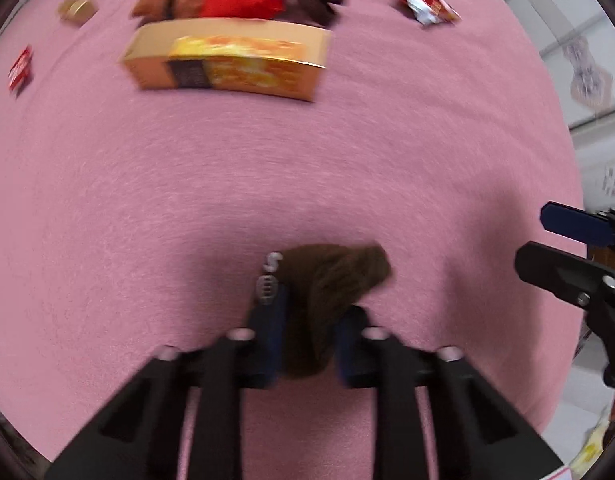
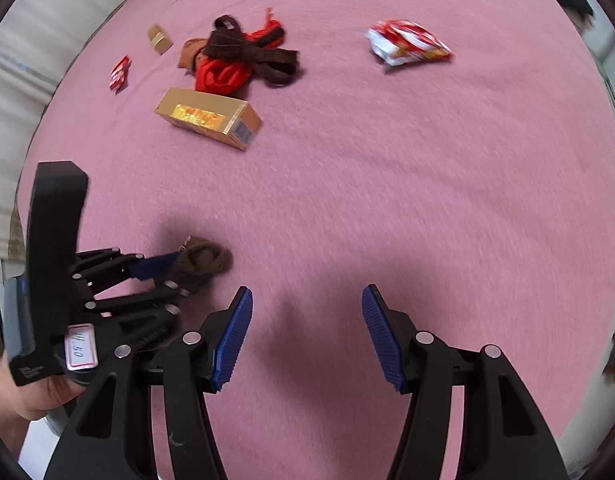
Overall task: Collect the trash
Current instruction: 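Grasp the brown glove with the left gripper while the right grasps the gold box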
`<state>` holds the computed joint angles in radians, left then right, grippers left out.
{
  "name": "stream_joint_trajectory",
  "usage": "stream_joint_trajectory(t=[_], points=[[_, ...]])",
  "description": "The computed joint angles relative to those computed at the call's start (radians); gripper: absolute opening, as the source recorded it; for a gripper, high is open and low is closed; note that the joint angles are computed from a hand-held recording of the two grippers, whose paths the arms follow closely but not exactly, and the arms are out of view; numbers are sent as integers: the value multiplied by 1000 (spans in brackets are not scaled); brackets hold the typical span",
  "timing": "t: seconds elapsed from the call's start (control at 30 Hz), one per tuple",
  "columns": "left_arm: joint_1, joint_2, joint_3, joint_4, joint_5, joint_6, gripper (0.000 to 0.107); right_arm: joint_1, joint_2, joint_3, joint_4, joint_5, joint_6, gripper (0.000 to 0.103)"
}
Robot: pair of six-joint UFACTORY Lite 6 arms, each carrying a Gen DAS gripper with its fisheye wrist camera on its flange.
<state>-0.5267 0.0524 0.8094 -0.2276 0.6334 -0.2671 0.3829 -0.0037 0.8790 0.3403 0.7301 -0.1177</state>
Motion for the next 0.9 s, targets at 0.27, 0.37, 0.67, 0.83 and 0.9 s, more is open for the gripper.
stream_joint_trajectory(t=[0.27, 0.37, 0.67, 0.83, 0.9], points=[[288, -156, -95, -183, 35, 157, 6, 74, 312, 346, 16, 0, -105, 57], [396, -161, -90, -230, 51, 202, 6, 101, 443, 510, 6, 16, -137, 58], [544, -114, -39, -245, 72, 262, 6, 194, 804, 977, -129, 113, -153, 64], [562, -131, -75, -267, 72, 265, 6, 235, 908, 1079, -206, 138, -109, 58], [567, -138, -85, -263, 74, 260, 6, 243, 926, 1086, -220, 142, -76, 45]])
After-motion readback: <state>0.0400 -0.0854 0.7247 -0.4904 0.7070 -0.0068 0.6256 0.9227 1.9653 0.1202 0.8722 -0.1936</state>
